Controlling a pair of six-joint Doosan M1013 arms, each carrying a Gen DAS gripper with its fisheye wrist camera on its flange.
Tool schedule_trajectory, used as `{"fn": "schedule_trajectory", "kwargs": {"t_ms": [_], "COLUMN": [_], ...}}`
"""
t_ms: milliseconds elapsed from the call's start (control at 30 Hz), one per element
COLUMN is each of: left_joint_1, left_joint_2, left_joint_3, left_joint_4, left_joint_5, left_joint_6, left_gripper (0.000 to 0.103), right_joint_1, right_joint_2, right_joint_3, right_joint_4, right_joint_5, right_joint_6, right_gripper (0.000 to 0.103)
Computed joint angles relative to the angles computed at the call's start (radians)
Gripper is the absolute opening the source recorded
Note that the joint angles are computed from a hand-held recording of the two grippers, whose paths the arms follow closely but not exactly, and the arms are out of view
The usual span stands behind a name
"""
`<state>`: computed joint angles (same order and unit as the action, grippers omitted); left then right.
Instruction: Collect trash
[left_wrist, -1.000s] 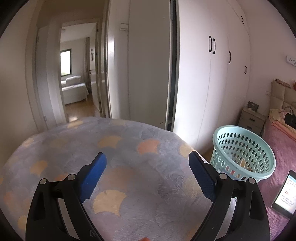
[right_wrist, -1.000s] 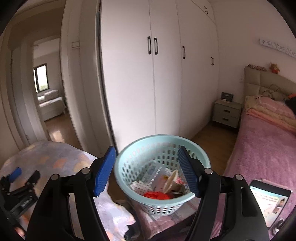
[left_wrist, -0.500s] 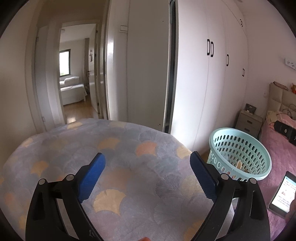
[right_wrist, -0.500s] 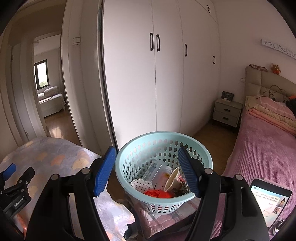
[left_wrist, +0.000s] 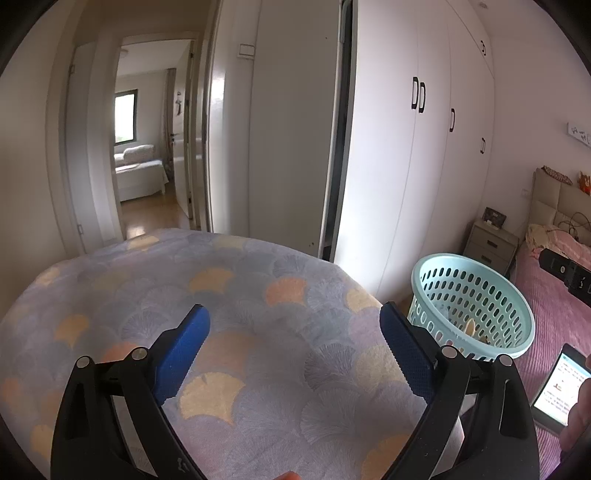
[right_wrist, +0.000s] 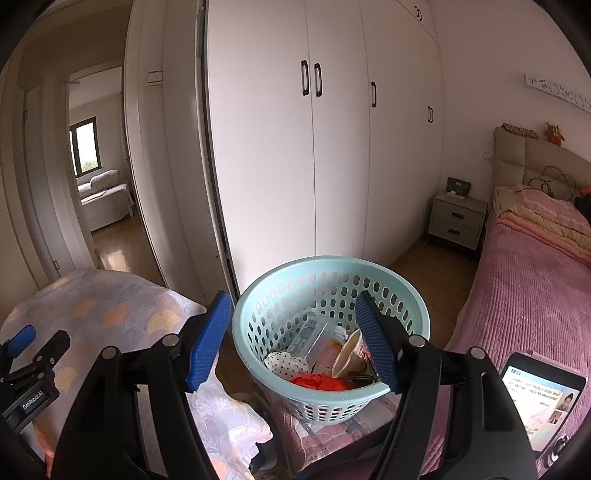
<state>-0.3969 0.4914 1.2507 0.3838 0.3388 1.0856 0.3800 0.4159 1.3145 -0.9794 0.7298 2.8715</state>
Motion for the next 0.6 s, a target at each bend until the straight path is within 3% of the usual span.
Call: {"fn": "schedule_trajectory", "kwargs": {"t_ms": [600], "left_joint_1": [-0.002], "left_joint_2": [-0.002], "left_joint_3": [0.004], "left_joint_4": [0.026], "left_joint_5": [-0.010], "left_joint_6": [-0.014], "left_gripper": [0.091], "right_joint_1": [0.007], "right_joint_2": [0.001], "right_joint_3": [0.000], "right_joint_4": [-0.009], "right_joint_5": [-0.008], "right_joint_6": [0.010], "right_gripper": [0.069]}}
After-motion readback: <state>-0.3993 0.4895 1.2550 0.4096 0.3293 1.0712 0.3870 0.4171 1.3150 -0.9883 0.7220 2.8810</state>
